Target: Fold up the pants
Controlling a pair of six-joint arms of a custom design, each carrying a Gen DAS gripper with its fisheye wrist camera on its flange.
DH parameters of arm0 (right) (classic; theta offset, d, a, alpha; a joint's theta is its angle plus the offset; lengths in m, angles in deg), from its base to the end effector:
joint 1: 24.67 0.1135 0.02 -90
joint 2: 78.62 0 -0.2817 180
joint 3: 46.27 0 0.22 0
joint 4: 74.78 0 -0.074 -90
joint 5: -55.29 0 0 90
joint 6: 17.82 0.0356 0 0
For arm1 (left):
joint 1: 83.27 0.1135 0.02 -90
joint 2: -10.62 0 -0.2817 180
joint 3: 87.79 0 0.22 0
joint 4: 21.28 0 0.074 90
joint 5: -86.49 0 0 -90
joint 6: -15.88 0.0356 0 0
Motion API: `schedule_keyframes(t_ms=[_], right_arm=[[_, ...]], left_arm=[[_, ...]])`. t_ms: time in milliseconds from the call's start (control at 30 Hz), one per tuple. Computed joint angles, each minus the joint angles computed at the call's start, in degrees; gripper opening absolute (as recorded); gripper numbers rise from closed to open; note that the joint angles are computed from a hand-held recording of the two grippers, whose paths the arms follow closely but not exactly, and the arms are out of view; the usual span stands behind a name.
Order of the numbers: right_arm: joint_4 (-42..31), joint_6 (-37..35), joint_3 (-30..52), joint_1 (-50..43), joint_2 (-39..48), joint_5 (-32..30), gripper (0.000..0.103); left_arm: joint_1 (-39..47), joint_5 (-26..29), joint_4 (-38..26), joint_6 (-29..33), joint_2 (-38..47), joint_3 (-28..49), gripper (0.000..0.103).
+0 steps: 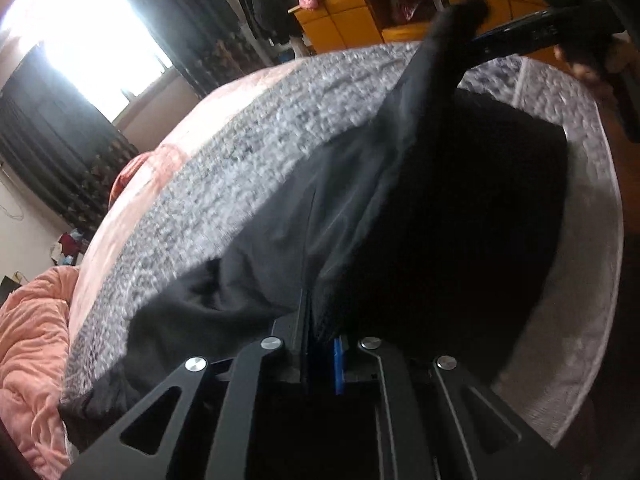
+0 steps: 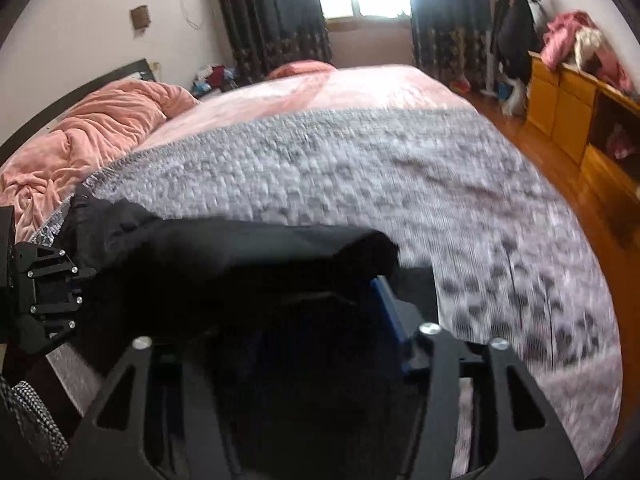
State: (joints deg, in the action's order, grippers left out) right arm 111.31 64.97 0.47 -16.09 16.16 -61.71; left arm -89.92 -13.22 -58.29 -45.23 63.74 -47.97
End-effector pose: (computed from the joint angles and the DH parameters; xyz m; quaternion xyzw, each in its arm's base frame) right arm 0.2638 0.0561 0.1600 -0.2161 0.8667 0.2179 0.3933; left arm 0.1345 -0.0096 0.2043 0.2587 0.9013 0.1434 0.3166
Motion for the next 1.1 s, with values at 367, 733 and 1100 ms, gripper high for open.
schedule_keyframes(t_ms=[367, 733, 1100], right_arm=[[-4.98, -0.82, -8.36, -17.38, 3.31, -9.85, 0.066], [-13.25, 4.70, -2.15, -20.71, 10.13, -29.44, 0.077], [-15.45, 7.64, 1.11, -8.46, 4.14, -15.74, 0.007]], left_arm=[[-11.60, -6.31, -3.51, -14.41, -0.41, -5.01, 0.013], [-14.99, -8.71, -0.81, -20.06, 2.84, -6.78, 0.013], [3.13, 7.65, -1.95, -16.67, 5.30, -1.38, 0.015]])
